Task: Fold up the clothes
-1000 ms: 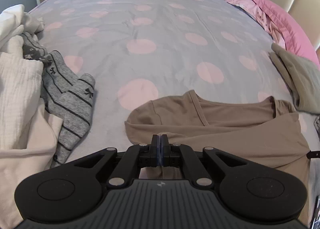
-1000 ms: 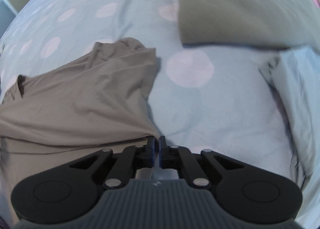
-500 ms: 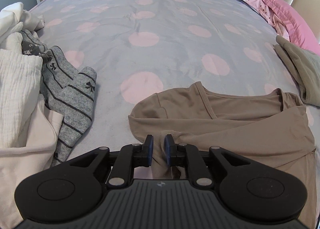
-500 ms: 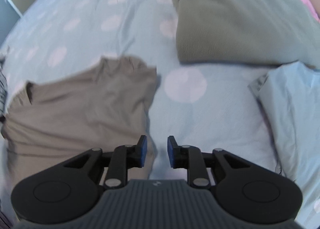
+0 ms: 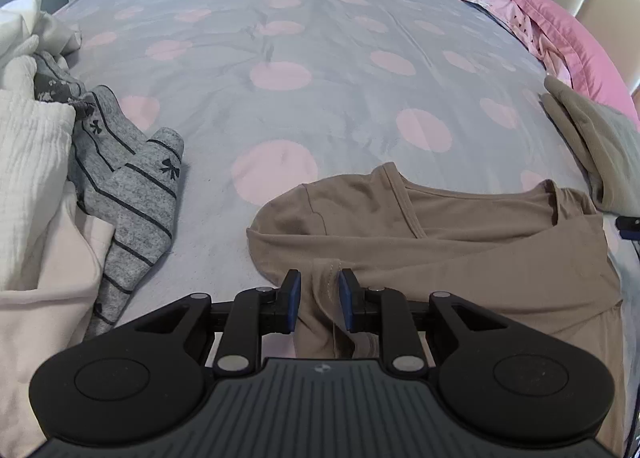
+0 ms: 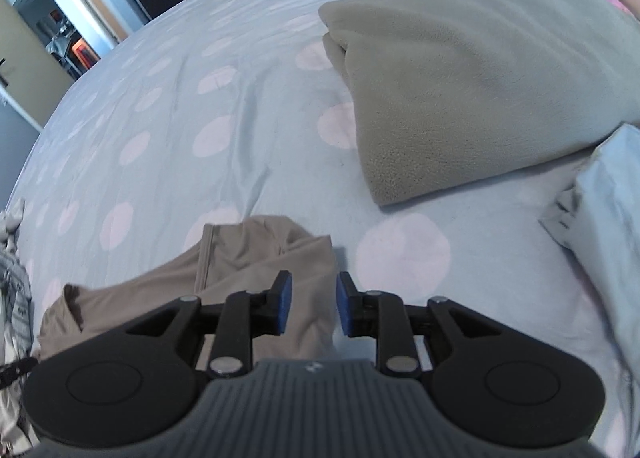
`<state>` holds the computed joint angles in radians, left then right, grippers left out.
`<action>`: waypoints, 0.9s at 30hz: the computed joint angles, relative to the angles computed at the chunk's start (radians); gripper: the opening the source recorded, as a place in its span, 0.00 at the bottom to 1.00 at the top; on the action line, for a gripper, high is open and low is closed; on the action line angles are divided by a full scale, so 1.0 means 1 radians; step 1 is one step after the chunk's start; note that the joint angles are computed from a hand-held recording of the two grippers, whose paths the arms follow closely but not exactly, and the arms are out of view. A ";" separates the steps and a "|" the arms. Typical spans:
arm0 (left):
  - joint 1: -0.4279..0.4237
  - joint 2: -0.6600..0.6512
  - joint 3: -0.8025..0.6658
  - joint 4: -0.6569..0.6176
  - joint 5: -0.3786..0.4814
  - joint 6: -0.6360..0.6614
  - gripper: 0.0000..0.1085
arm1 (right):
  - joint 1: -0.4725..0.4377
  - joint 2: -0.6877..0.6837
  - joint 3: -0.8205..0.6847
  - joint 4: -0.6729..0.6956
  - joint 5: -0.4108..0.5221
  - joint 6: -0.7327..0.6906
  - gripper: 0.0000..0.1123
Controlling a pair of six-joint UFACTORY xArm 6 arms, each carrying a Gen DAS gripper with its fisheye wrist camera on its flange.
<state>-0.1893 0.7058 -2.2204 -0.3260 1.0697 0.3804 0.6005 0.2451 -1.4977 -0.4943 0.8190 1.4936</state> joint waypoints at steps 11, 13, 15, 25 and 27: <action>0.016 0.081 -0.115 -0.060 0.050 -0.015 0.17 | -0.047 0.085 -0.015 0.006 -0.077 0.063 0.32; 0.018 0.095 -0.140 -0.077 0.058 -0.021 0.17 | -0.054 0.092 -0.008 -0.006 -0.114 0.093 0.27; 0.019 0.101 -0.147 -0.088 0.052 -0.019 0.17 | -0.052 0.106 -0.027 -0.006 -0.113 0.084 0.13; 0.011 0.048 -0.028 -0.062 -0.128 -0.047 0.00 | -0.021 0.117 -0.084 -0.107 0.079 0.164 0.02; 0.015 0.063 -0.059 -0.057 -0.105 -0.059 0.00 | -0.020 0.118 -0.087 -0.106 0.085 0.160 0.02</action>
